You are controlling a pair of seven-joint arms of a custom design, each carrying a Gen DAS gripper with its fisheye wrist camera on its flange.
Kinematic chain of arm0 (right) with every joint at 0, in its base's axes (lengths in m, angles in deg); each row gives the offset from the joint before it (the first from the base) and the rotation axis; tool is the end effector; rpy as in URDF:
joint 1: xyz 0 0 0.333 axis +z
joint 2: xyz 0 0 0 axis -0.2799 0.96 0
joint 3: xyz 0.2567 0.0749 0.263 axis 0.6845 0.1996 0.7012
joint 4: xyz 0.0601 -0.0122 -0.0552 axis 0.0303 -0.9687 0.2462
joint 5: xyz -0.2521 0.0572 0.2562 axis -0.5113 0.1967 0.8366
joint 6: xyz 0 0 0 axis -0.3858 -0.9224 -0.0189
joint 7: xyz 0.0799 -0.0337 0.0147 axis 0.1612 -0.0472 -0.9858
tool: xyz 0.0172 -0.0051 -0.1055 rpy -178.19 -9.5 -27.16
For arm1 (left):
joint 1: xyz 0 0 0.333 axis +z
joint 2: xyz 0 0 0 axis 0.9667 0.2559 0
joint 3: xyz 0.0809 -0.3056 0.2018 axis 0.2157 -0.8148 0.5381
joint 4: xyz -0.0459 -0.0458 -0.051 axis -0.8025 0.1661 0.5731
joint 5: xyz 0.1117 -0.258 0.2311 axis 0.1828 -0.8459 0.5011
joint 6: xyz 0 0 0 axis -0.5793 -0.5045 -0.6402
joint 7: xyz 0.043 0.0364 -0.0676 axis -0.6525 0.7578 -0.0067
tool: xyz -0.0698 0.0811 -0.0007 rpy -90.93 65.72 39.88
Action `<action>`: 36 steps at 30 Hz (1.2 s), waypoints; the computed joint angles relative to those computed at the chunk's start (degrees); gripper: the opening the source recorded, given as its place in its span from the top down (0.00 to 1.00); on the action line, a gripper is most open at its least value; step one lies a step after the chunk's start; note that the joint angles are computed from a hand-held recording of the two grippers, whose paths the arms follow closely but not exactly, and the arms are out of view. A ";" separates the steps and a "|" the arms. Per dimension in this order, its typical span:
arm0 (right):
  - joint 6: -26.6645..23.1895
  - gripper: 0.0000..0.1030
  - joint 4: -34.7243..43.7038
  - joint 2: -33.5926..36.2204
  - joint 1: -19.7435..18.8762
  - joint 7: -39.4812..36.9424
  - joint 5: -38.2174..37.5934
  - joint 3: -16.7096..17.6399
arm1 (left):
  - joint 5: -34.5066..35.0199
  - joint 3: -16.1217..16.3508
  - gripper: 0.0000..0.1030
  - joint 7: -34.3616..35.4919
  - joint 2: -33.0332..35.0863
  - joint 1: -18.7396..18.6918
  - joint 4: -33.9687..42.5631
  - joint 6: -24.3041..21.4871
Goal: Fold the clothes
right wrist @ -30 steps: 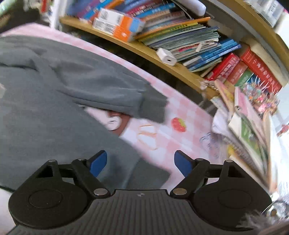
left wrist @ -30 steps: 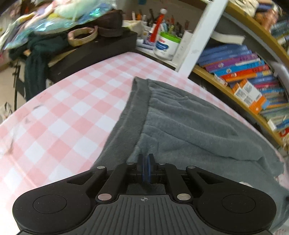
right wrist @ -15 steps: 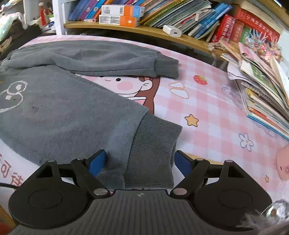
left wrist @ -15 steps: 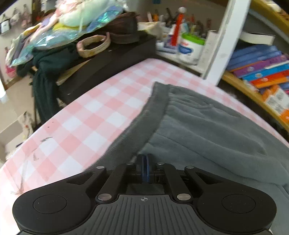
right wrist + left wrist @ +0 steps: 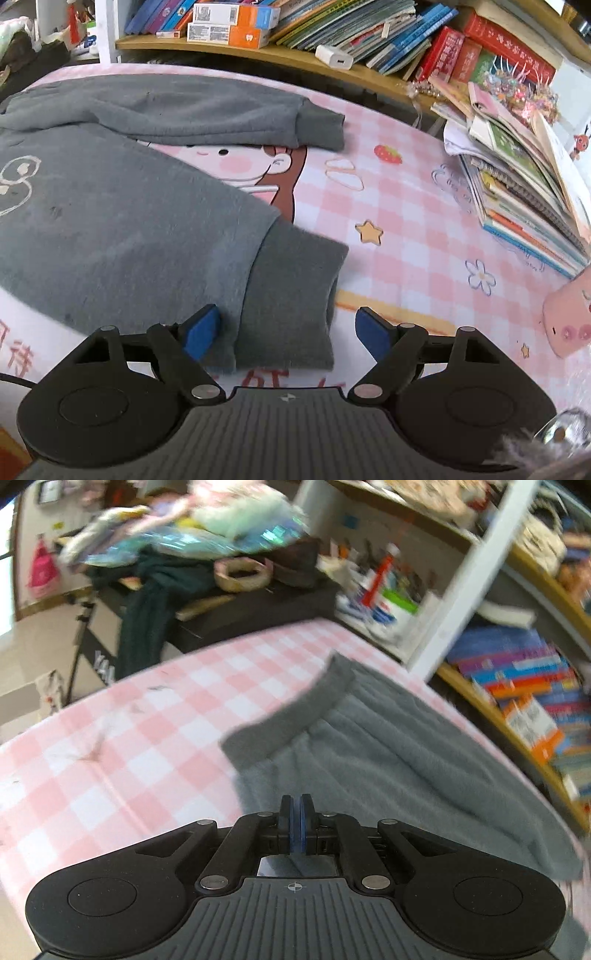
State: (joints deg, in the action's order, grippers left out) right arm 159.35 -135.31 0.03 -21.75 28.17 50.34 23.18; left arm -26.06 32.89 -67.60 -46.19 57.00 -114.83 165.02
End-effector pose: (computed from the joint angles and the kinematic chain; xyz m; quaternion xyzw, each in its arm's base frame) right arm 0.8159 -0.0491 0.4636 -0.8707 0.3883 -0.1914 0.2335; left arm 0.5228 -0.2355 0.4260 -0.9054 0.1294 -0.2380 0.3270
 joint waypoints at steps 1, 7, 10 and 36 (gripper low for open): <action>-0.53 0.23 -0.14 -0.20 -0.09 -0.01 -0.18 -0.11 | -0.18 0.11 0.90 -1.41 -0.34 -0.08 -0.37 -0.62; -1.47 0.23 -3.14 -2.41 -0.23 -0.51 -0.79 -0.72 | -3.35 0.34 0.79 -3.77 -1.19 1.62 -2.08 -0.01; -1.29 0.23 -5.06 -3.57 -0.34 -0.99 -0.62 -0.75 | -3.33 0.61 0.80 -3.41 -0.82 2.28 -2.43 1.64; 3.87 0.20 -9.70 -5.96 -0.13 -2.09 3.44 -0.44 | -0.88 0.12 0.84 -2.52 -2.57 3.17 -5.42 6.47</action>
State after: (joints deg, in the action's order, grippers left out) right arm 163.21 -145.01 -5.93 -21.88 26.07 53.78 22.74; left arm -26.94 33.01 -70.12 -48.76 60.18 -120.24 171.49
